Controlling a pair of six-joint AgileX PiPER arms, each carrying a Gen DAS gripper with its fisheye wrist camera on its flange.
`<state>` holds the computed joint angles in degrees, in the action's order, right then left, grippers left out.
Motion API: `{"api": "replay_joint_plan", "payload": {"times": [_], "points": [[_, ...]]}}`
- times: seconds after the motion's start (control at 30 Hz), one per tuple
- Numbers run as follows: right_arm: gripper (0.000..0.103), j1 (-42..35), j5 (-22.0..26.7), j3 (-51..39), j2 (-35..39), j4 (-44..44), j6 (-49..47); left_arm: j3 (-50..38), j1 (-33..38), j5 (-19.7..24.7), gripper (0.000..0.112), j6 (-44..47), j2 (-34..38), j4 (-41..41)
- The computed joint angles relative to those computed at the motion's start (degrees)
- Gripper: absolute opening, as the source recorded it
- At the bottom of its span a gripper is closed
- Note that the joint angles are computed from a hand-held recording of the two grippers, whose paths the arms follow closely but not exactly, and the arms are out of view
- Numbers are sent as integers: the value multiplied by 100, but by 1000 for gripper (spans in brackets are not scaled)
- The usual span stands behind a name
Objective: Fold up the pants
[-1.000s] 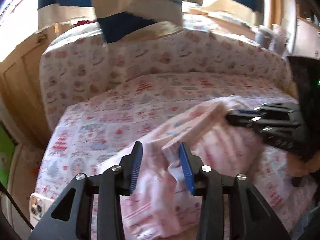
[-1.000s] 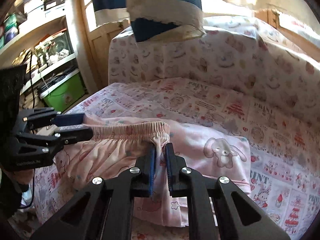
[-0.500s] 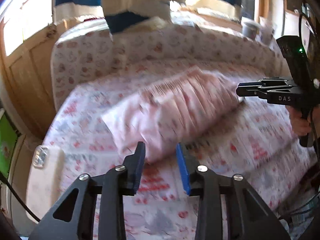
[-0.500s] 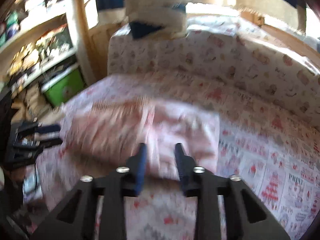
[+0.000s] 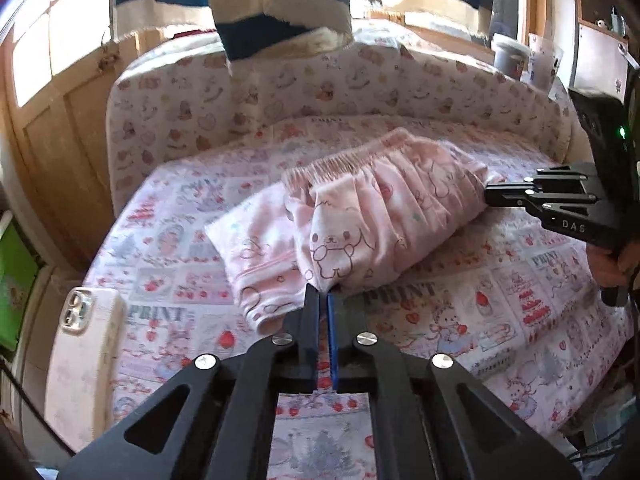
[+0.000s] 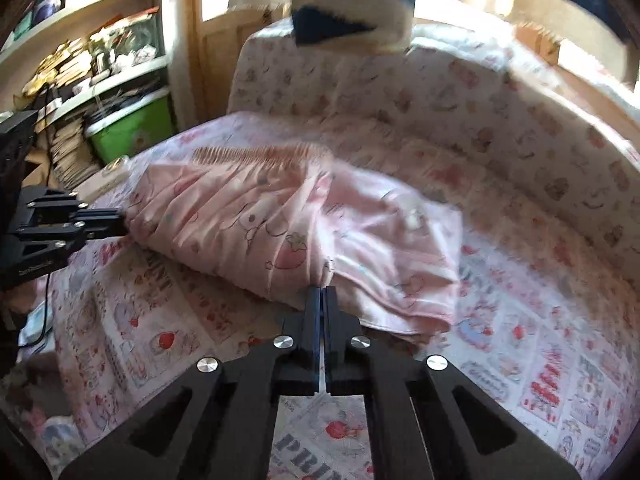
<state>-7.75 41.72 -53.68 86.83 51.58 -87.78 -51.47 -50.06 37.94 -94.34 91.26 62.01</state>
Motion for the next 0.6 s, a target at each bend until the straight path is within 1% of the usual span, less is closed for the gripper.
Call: {"api": "replay_joint_plan", "payload": {"times": [0.07,0.1,0.17,0.27,0.3,0.37,0.4,0.43,0.47,0.5,0.57,0.6], "points": [[0,39,-455,233,-251,112,-101,73,-33,132,3,-31,-131,7],[0,52,-607,272,-333,58,21,102,-32,175,3,-20,-188,-50],[0,4,-683,275,-430,117,130,192,8,141,3,17,-273,-109],[0,34,-1078,347,-511,426,-148,378,-40,271,1,-200,-316,-62],[0,62,-1199,299,-433,339,-42,454,-15,225,0,-274,-333,-50],[0,154,-1357,123,-164,-171,612,506,-19,444,0,-431,-260,-85],[0,177,-1366,18,-13,-366,807,592,40,360,0,-495,-289,-28],[0,193,-1336,-53,84,-575,1034,687,113,177,0,-552,-354,22],[0,191,-1296,-80,129,-642,1137,752,166,17,0,-588,-420,44],[0,184,-1269,-46,93,-585,1088,781,145,-31,0,-610,-467,90],[0,160,-1210,40,-59,-410,844,744,-69,124,0,-666,-484,258],[0,154,-1197,79,-159,-379,771,704,-153,134,0,-639,-498,305]]}}
